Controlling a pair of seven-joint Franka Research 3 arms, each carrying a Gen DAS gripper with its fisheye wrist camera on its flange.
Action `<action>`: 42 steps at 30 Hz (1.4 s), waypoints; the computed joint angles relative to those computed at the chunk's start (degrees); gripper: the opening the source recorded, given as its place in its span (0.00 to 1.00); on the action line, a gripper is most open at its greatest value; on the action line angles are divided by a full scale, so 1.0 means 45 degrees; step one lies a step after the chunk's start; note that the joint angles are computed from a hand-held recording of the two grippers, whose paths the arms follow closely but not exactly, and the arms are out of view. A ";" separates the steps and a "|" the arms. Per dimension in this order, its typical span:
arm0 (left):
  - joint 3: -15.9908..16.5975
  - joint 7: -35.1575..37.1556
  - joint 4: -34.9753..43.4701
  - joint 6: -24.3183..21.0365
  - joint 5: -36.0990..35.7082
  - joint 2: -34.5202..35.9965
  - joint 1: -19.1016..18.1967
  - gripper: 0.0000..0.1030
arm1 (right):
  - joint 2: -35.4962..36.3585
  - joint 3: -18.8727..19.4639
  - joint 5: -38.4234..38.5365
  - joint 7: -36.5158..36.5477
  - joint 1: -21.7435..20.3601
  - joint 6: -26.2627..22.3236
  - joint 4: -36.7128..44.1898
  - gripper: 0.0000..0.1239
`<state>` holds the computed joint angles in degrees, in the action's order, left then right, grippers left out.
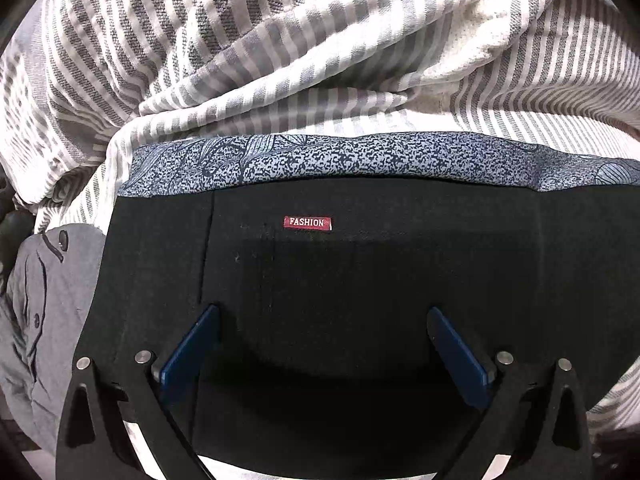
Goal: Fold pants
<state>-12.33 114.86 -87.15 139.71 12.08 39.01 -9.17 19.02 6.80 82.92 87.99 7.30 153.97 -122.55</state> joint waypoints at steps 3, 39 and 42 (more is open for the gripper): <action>-0.0042 0.0067 -0.0109 0.0094 -0.0034 -0.0045 0.0058 1.00 | -0.0753 -0.0240 -0.1504 0.0833 0.0207 0.0160 -0.0475 0.04; -0.1308 -0.1312 -0.3586 -0.0137 -0.0334 -0.3198 -0.1882 1.00 | -0.8544 -0.0015 -1.6780 1.3771 -0.6893 0.1215 -0.7918 0.39; -0.1455 -0.1559 -0.3911 0.0015 -0.0401 -0.3384 -0.2328 1.00 | -0.8382 -0.0770 -1.8059 1.3649 -0.7412 0.1064 -0.7717 0.39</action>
